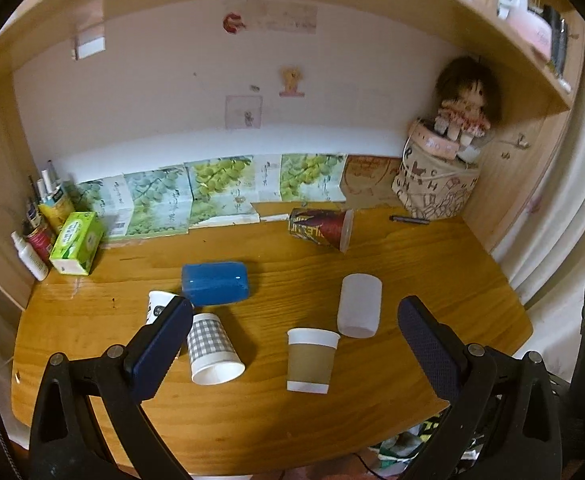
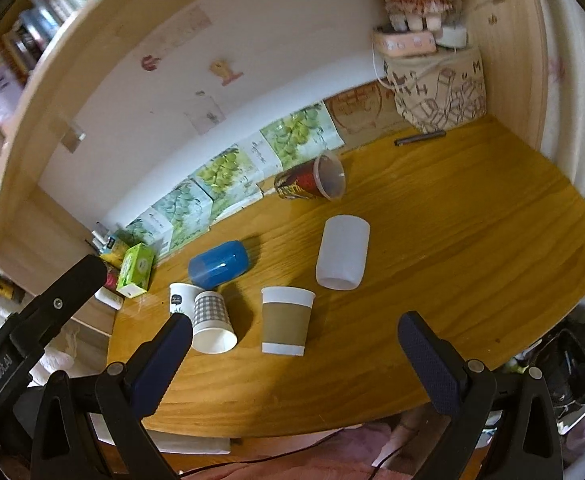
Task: Flip cup upright
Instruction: 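Move the right gripper down toward the white plastic cup lying sideways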
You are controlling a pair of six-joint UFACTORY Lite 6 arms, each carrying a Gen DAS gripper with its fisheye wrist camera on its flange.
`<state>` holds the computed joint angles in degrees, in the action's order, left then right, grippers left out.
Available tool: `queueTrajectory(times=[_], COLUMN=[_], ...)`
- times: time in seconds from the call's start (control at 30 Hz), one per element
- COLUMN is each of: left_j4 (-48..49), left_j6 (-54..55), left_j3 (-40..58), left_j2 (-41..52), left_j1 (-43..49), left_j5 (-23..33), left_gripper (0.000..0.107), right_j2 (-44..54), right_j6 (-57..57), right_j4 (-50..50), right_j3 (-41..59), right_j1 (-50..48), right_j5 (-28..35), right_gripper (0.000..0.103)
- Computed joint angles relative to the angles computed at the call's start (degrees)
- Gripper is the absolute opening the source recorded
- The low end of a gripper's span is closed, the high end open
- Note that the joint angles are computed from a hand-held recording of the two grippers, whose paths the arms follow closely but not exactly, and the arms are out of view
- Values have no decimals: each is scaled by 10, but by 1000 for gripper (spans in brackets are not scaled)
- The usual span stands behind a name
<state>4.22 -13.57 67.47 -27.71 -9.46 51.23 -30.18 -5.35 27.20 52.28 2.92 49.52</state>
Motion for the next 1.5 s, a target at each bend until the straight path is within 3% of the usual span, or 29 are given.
queueTrajectory(times=[0.5,0.9,1.5], left_j4=[-94,-153,-192], left_j6=[147,193,229], left_j3=[147,288,464], left_j2=[274,463,673], left_j1=[52,84,92], left_j5=[18,86,214], left_gripper=[102,102,102], right_j2=[297,529,695], right_j6=[32,76,128], right_j4=[20,18,27], right_j3=[148,306,427], right_j1=[12,12,-8], right_j5=[-17,-7,54], right_gripper=[98,95,86])
